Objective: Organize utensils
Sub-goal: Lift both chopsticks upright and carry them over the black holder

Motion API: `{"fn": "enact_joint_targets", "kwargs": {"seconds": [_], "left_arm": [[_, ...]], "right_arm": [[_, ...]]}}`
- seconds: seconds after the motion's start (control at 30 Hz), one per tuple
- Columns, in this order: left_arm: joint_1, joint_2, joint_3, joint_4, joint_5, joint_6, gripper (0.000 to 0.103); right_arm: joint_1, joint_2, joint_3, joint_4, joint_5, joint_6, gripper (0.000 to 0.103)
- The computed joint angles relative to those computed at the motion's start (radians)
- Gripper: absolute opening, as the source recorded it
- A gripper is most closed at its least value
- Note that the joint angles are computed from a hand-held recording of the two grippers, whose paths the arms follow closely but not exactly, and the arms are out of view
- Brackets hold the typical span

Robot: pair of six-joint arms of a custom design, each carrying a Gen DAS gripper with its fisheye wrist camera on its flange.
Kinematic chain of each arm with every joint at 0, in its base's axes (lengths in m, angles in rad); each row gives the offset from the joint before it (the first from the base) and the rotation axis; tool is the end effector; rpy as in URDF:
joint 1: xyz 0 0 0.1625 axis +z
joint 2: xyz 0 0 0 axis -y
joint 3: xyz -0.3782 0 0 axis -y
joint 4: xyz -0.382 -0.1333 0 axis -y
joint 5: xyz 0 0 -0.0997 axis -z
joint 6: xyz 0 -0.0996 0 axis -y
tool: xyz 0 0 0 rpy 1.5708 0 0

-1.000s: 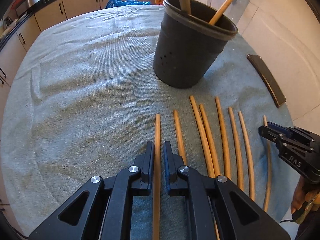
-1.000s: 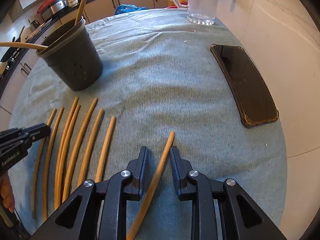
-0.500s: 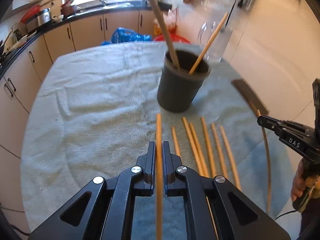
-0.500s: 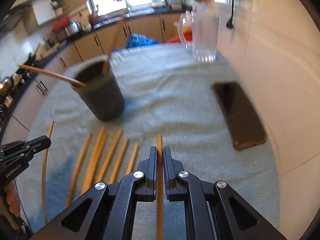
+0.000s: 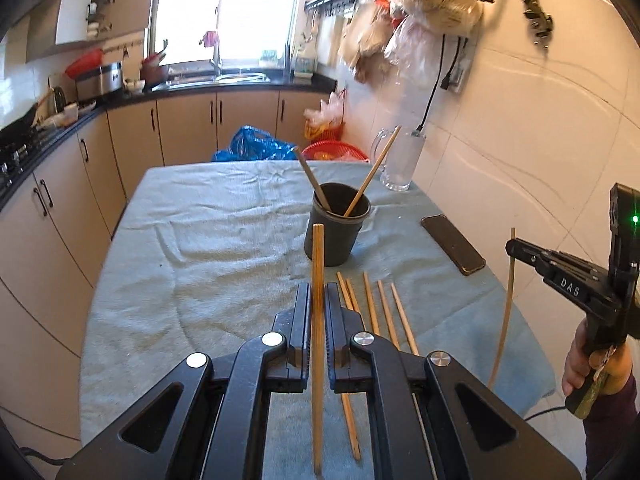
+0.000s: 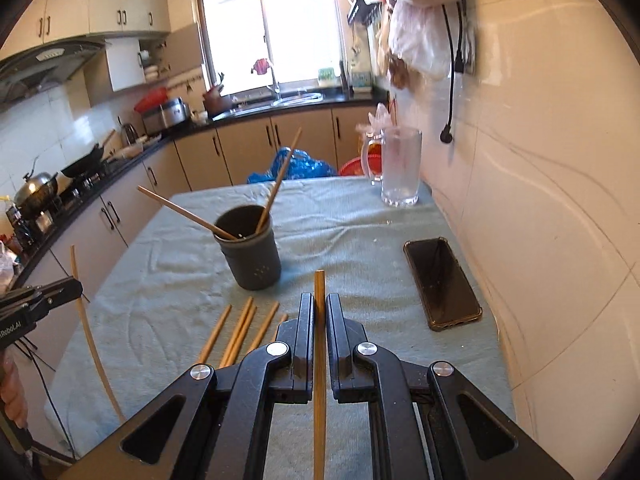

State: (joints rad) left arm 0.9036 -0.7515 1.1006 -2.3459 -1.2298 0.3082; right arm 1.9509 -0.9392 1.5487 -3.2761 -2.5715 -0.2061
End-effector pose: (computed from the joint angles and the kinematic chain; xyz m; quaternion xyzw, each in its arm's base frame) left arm -0.3424 -0.7039 0.2458 0.4197 0.8677 -0.2346 0.1260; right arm 0.2796 -0.5666 0.3131 -0.0228 -0.7892 0.4909 0.3682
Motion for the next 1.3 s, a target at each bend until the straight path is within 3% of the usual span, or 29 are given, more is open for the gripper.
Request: {"fn": "enact_joint_targets", "kwargs": {"seconds": [0.3,0.6,1.0,1.3], "left_arm": [[-0.027,-0.112,0.156,-0.111,-0.012,0.050,0.006],[-0.043,-0.129,0.163,-0.128,-0.047,0.050,0.006],[-0.058,-0.011,-0.020,-0.083,-0.062,0.033,0.006],[-0.075,0.182,-0.336,-0.039,-0.065,0.021,0.006]], "right_arm": [[0.042,-0.018,0.042,-0.071,-0.005,-0.032,0.007],[0.053,-0.014,0.034,-0.135,0.017,-0.070,0.007],[0.042,0.027,-0.085,-0.178,0.074,-0.136,0.007],[0.041,0.097,-0.292,-0.137,0.130,-0.218,0.007]]}}
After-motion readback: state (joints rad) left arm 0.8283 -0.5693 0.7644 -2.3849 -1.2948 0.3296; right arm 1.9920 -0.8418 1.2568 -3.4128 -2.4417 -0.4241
